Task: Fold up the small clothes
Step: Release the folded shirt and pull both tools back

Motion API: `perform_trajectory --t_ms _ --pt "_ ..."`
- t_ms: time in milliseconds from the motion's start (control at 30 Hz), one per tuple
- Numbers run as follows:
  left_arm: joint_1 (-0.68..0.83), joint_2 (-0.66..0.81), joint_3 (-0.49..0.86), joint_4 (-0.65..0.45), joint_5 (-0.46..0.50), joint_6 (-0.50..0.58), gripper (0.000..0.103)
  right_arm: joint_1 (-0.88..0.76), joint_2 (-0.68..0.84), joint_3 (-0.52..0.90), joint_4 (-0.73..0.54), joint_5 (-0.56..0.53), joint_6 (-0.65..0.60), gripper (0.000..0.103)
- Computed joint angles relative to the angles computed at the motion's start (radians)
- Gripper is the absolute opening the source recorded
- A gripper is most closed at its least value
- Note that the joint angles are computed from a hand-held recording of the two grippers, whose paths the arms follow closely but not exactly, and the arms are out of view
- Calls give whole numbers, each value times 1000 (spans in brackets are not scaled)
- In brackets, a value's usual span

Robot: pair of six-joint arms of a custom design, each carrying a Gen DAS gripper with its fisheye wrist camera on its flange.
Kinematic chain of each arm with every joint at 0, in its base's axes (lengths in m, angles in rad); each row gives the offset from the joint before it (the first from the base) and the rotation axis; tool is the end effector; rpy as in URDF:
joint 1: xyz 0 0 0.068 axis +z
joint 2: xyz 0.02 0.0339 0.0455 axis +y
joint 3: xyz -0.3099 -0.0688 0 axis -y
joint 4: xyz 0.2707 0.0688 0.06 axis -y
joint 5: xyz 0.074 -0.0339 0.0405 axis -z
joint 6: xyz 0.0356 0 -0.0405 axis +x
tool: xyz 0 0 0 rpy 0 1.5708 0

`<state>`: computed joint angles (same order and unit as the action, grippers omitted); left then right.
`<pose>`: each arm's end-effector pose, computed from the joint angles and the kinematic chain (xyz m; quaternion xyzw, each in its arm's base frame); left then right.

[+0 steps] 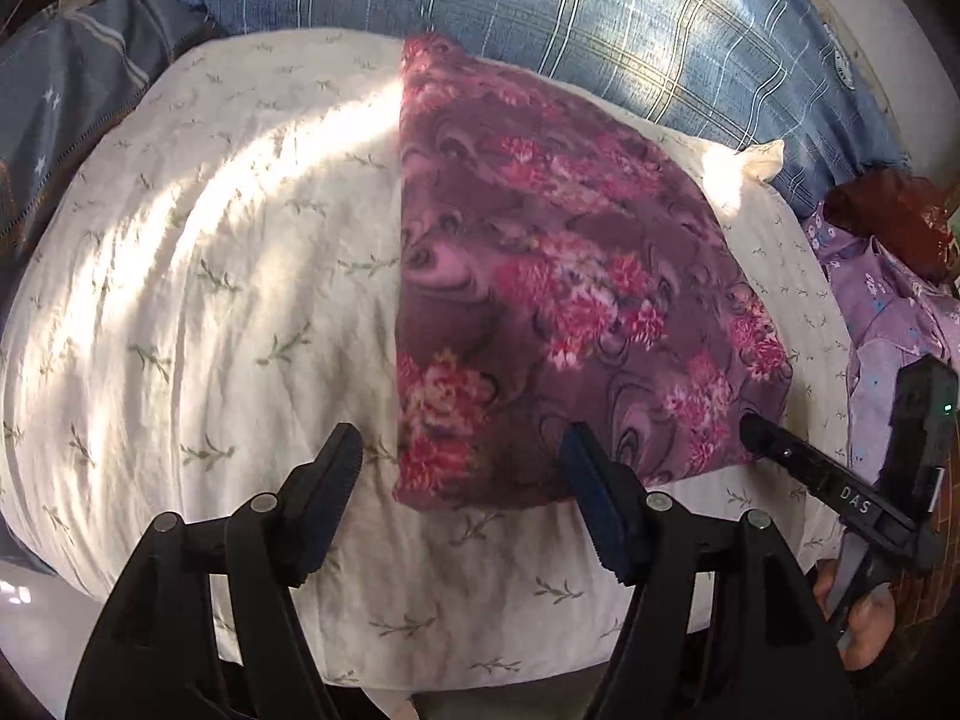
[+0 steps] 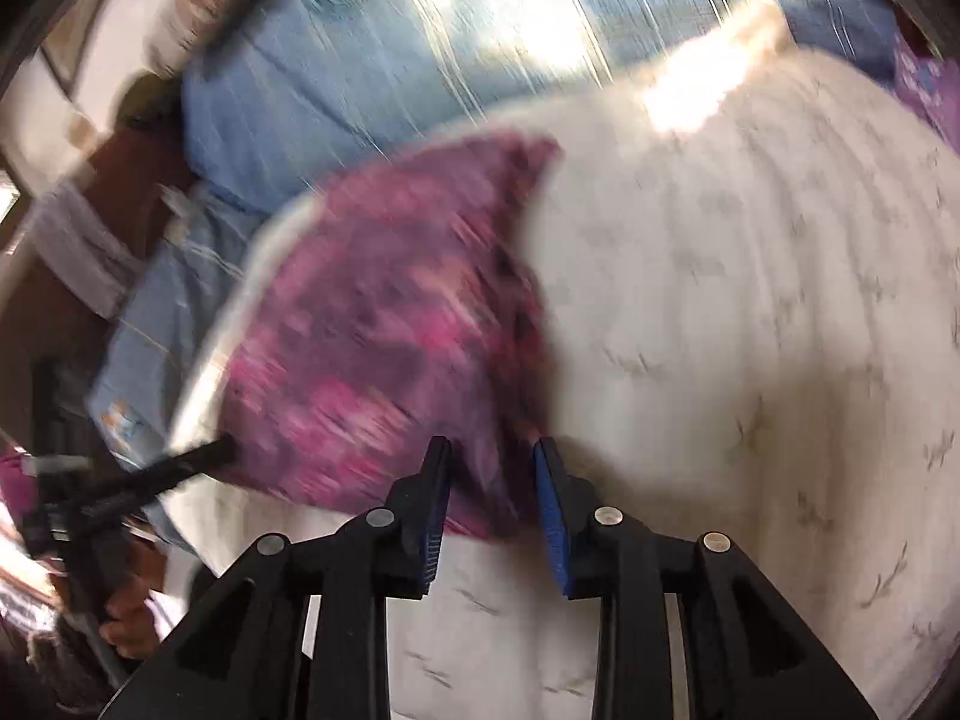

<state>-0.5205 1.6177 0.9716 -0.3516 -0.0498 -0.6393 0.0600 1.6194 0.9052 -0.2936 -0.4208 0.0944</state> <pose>0.3012 -0.1706 0.2159 -0.0640 0.9568 -0.1348 0.2494 0.3343 0.0346 0.2010 -0.0419 0.9403 0.2210 0.2554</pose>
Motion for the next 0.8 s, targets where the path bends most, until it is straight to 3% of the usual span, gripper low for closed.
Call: perform_trajectory --t_ms 67,167,200,233,300,467,633,800 --pt "-15 -25 -15 -2 -18 -14 69 -35 -30 -29 33 -58 55 30" --pt "-60 -69 -29 -25 -100 -16 69 -54 -106 -45 26 -54 56 33" --pt "-72 -78 -32 -28 -120 -16 69 -58 -141 -56 23 -45 52 43" --pt "-89 -89 -37 -35 -141 -22 69 -59 -181 -67 16 -31 53 61" --pt "-104 -92 -36 -40 -155 -28 69 -54 -247 -93 3 3 62 80" --pt "-172 -113 -41 -82 -232 -55 71 3 -367 -131 -76 125 30 85" --pt "-256 -170 -89 -78 -361 -104 82 71 -433 -179 -97 252 61 100" --pt "-328 -159 -93 -123 -482 -115 84 141 -436 -201 -73 350 44 100"
